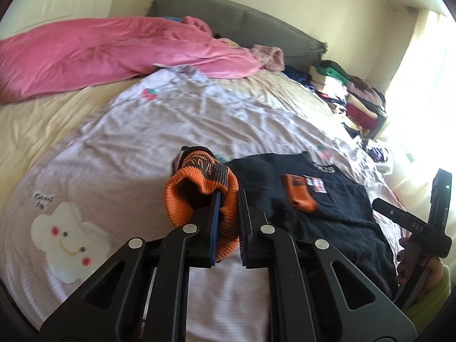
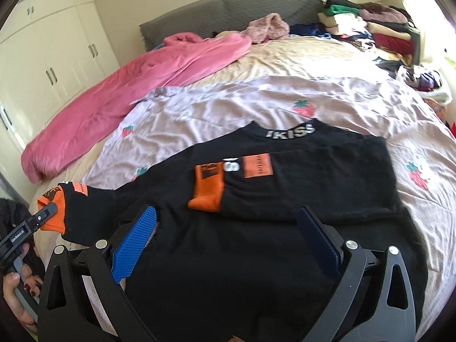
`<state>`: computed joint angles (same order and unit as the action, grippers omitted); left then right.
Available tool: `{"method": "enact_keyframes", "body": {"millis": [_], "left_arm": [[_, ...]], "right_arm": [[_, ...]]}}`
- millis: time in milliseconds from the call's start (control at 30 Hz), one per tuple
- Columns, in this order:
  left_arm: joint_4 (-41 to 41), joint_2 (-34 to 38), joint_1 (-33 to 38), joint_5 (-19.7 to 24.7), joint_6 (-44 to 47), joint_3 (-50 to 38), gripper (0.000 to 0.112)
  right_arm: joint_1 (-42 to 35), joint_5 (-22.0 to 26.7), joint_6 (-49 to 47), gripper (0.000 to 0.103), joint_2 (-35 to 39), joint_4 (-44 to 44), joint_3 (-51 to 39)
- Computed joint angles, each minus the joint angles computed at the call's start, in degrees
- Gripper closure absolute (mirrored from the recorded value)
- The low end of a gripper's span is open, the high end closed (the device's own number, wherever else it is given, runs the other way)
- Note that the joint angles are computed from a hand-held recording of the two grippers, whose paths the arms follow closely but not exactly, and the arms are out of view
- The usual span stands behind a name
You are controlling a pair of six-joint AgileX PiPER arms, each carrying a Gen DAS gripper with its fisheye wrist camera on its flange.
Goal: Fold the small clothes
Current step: 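Carry the sleeve across the sweatshirt body and open the left gripper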
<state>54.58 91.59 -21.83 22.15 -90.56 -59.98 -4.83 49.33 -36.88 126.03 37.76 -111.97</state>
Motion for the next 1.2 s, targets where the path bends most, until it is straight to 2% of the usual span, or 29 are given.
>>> {"method": "enact_keyframes", "body": {"millis": [233, 567, 767, 1033, 1100, 1200], "left_arm": [[-8.14, 7.54, -5.06, 3.73, 10.32, -11.41, 0.108], [-22.45, 19.88, -8.52, 6.76, 25.86, -26.22, 0.109], [-27.78, 24.88, -9.84, 8.29, 31.66, -31.75, 0.108], [-35.4, 26.94, -9.83, 5.41, 37.95, -33.84, 0.107], [-34.38, 26.6, -10.2, 5.4, 37.28, -33.64, 0.101], [-32.3, 23.36, -9.84, 2.21, 34.17, -29.61, 0.086]], "right_arm": [[-6.2, 2.46, -0.45, 0.004, 2.1, 2.71, -2.78], [-13.57, 5.63, 0.98, 0.004, 6.42, 4.18, -8.89], [-15.87, 7.39, 2.15, 0.004, 8.63, 4.21, -11.81], [-17.12, 7.52, 2.17, 0.004, 9.02, 4.72, -12.26], [-17.17, 7.66, 2.23, 0.004, 9.16, 4.65, -12.5], [-17.12, 7.7, 2.24, 0.004, 9.11, 4.5, -12.33]]}}
